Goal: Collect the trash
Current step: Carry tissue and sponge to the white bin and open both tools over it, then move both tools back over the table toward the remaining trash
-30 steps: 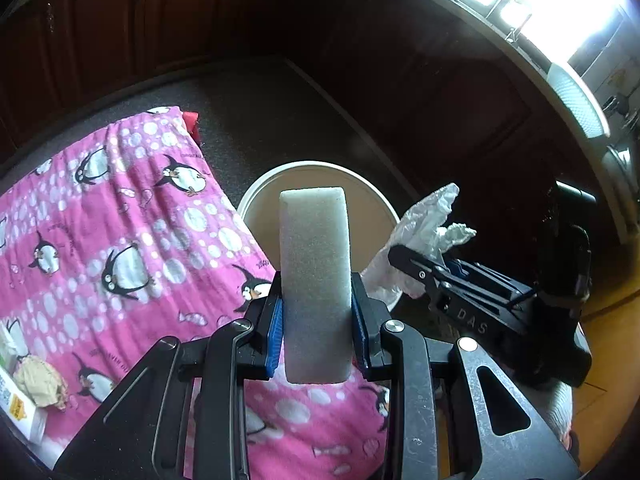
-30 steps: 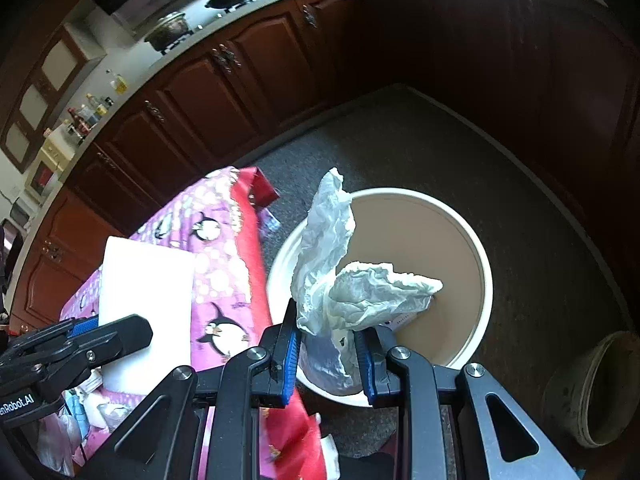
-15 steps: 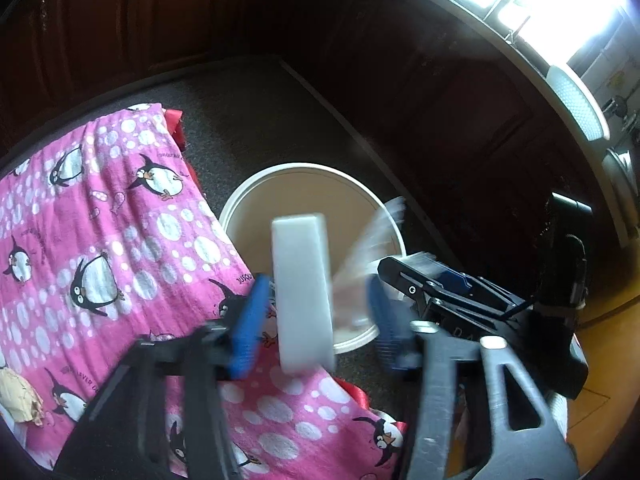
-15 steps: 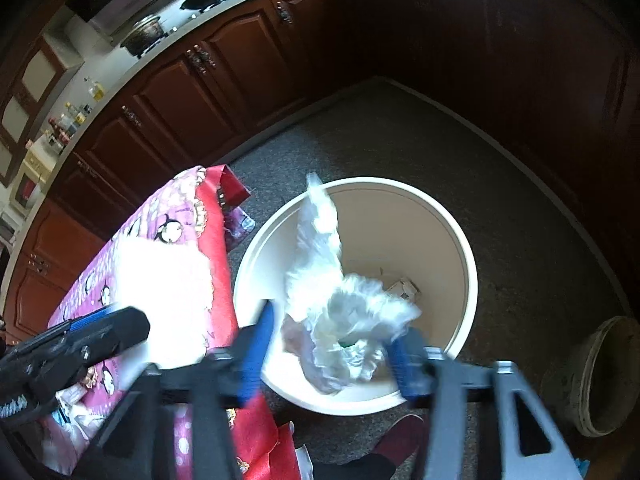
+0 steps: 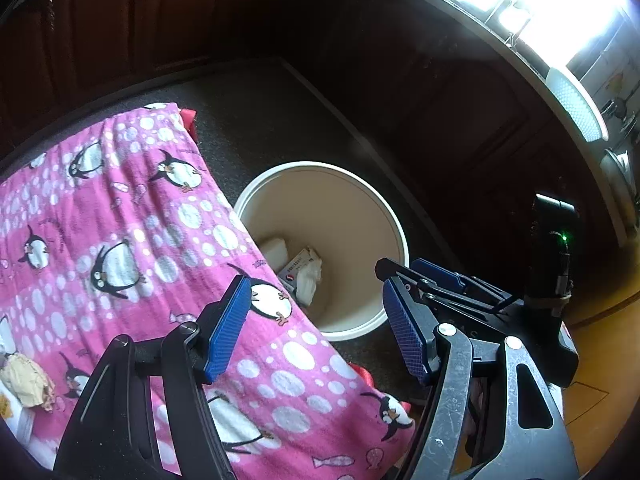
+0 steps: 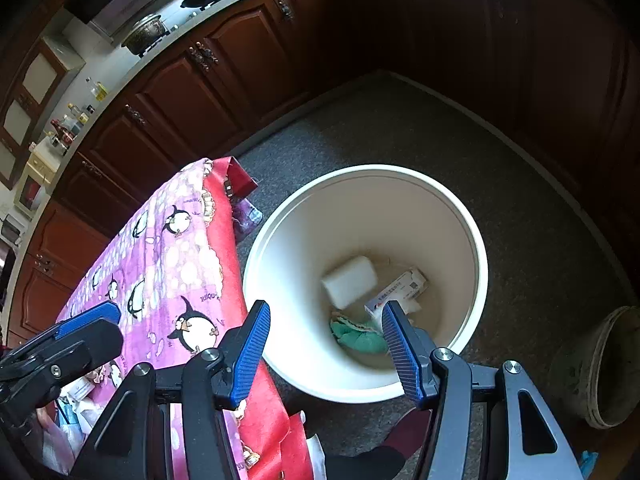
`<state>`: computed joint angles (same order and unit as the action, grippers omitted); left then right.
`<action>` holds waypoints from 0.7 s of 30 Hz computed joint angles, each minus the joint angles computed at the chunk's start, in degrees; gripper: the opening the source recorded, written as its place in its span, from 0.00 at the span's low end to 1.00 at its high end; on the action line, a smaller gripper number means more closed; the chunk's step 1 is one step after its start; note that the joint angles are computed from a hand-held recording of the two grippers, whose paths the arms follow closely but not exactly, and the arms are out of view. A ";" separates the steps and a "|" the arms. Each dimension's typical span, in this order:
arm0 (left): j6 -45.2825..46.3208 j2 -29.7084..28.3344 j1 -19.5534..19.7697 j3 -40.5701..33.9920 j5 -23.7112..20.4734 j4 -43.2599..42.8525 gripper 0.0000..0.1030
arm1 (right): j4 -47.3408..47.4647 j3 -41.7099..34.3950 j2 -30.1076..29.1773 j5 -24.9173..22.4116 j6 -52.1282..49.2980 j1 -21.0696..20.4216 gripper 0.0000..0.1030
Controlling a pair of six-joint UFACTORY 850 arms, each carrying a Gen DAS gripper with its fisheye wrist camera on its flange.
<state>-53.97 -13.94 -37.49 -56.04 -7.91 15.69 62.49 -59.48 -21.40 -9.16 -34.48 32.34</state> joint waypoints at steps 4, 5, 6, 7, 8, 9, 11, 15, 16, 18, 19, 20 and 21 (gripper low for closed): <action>-4.97 1.32 -0.42 0.66 -0.94 4.95 0.65 | -0.97 0.02 0.43 -0.05 0.75 0.47 0.54; -6.64 1.73 -0.60 0.92 -1.22 6.71 0.65 | -0.84 0.12 0.67 -0.02 0.60 0.63 0.54; -8.41 2.16 -0.77 1.20 -1.48 8.60 0.65 | -0.82 0.13 0.83 -0.01 0.55 0.77 0.54; -10.26 2.81 -0.95 1.67 -1.67 10.59 0.65 | -0.90 0.13 0.99 -0.05 0.55 0.90 0.54; -11.18 3.21 -1.14 1.88 -1.85 11.49 0.65 | -1.11 0.09 1.14 -0.09 0.64 1.09 0.54; -11.56 3.51 -1.12 2.09 -1.86 11.90 0.65 | -1.57 0.03 1.27 -0.08 1.02 1.32 0.54; -13.11 4.76 -1.23 3.01 -1.99 13.30 0.65 | -3.25 -0.13 1.59 -0.10 2.43 1.85 0.54; -16.77 7.41 -1.22 5.18 -2.22 16.49 0.65 | -3.38 -0.29 2.38 0.01 2.19 2.99 0.54; -18.15 8.08 -1.20 5.75 -2.37 17.76 0.65 | -3.46 -0.39 2.59 -0.03 2.14 3.34 0.54; -20.38 9.27 -1.18 6.72 -2.74 19.69 0.65 | -3.54 -0.65 2.80 -0.14 2.07 3.87 0.55; -21.38 10.20 -1.13 7.51 -2.88 20.47 0.65 | -3.47 -0.74 2.96 -0.16 1.98 4.21 0.55; -21.41 10.87 -1.00 8.07 -2.89 20.41 0.65 | -3.37 -0.85 3.09 -0.20 1.90 4.59 0.55; -21.67 11.67 -0.88 8.78 -2.84 20.50 0.65 | -3.37 -0.95 3.16 -0.30 1.94 4.90 0.57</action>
